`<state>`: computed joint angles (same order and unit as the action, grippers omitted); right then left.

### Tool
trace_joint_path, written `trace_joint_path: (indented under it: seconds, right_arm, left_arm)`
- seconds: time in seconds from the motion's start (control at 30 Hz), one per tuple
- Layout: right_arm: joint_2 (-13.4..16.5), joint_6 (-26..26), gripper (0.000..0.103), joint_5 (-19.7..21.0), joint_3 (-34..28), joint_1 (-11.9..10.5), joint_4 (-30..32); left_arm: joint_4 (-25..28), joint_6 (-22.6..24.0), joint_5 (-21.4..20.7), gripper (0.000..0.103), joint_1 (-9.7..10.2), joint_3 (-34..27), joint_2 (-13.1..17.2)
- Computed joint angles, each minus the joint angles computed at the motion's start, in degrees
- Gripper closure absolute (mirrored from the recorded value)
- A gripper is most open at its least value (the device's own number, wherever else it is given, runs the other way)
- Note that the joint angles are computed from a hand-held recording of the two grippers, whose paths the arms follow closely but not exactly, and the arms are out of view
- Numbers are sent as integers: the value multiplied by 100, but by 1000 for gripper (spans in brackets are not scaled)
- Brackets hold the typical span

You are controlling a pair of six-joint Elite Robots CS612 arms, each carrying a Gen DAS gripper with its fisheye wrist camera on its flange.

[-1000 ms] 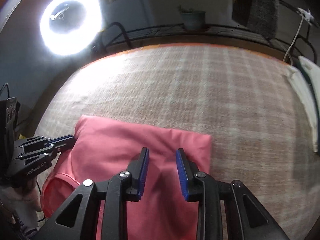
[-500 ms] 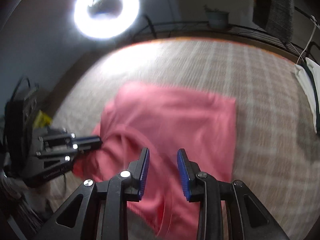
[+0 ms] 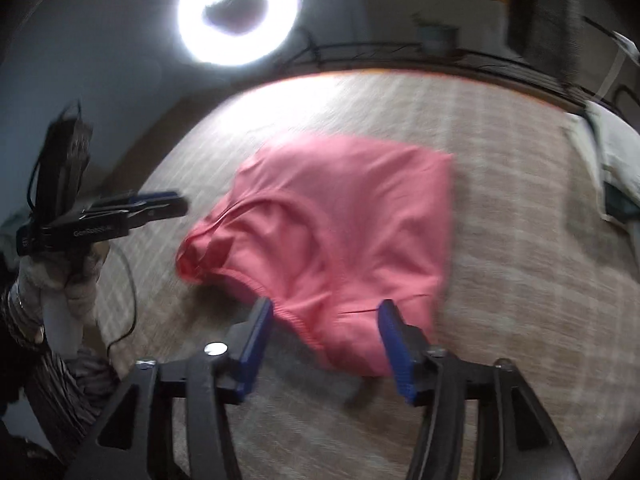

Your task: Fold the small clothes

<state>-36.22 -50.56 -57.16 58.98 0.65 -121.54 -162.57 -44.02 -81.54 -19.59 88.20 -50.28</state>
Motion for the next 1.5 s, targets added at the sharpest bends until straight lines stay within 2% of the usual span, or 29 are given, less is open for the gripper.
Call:
trace_joint_path:
  seconds: [0.13, 0.3, 0.43, 0.63, 0.83, 0.9, 0.93, 0.97, 1.0, 1.03, 1.07, 1.13, 1.2, 1.4, 1.5]
  right_arm:
    - [278, 803, 44, 110, -482, -88, 171]
    - [714, 1418, 44, 304, -1264, -96, 856]
    - [1117, 1861, 49, 347, -1909, -88, 1395]
    - [1462, 2119, 55, 866, -2503, -117, 1963]
    - [1516, 1889, 58, 983, -2600, -41, 2204]
    - [1502, 1850, 60, 992, -2573, -9, 2218]
    - [1497, 1818, 60, 981, -2562, 1, 2211]
    - [1468, 1816, 62, 934, -2493, 15, 2078]
    - [1442, 1763, 74, 874, -2451, 29, 2025]
    - [1455, 1681, 81, 786, -2497, 59, 2110]
    - [1430, 1686, 82, 723, -2445, 78, 2044]
    - [1306, 1665, 91, 521, -2200, 126, 1687]
    - [1224, 1588, 94, 381, -2037, 159, 1398]
    - [821, 1483, 97, -105, -1279, 271, 93]
    - [650, 1394, 97, -218, -970, 312, -435]
  left_arm:
    - [-304, -676, -580, 63, 186, -50, 123]
    - [-393, -1154, -1104, 62, 315, -233, 352]
    - [-404, -1432, -1360, 62, 385, -348, 493]
    - [-252, -1543, -1690, 62, 432, -619, 710]
    - [-18, -1341, -1466, 63, 346, -865, 795]
    - [111, -1242, -1350, 77, 308, -930, 807]
    - [178, -1185, -1307, 79, 289, -969, 817]
    - [252, -1135, -1199, 83, 262, -992, 814]
    - [319, -1072, -1095, 87, 234, -1012, 808]
    - [385, -992, -995, 88, 208, -1028, 798]
    - [421, -923, -904, 90, 192, -1008, 775]
    - [529, -773, -687, 92, 138, -1022, 751]
    - [620, -626, -457, 94, 82, -1036, 728]
    - [698, -151, 216, 95, -87, -1050, 651]
    - [582, -9, 382, 95, -138, -1046, 622]
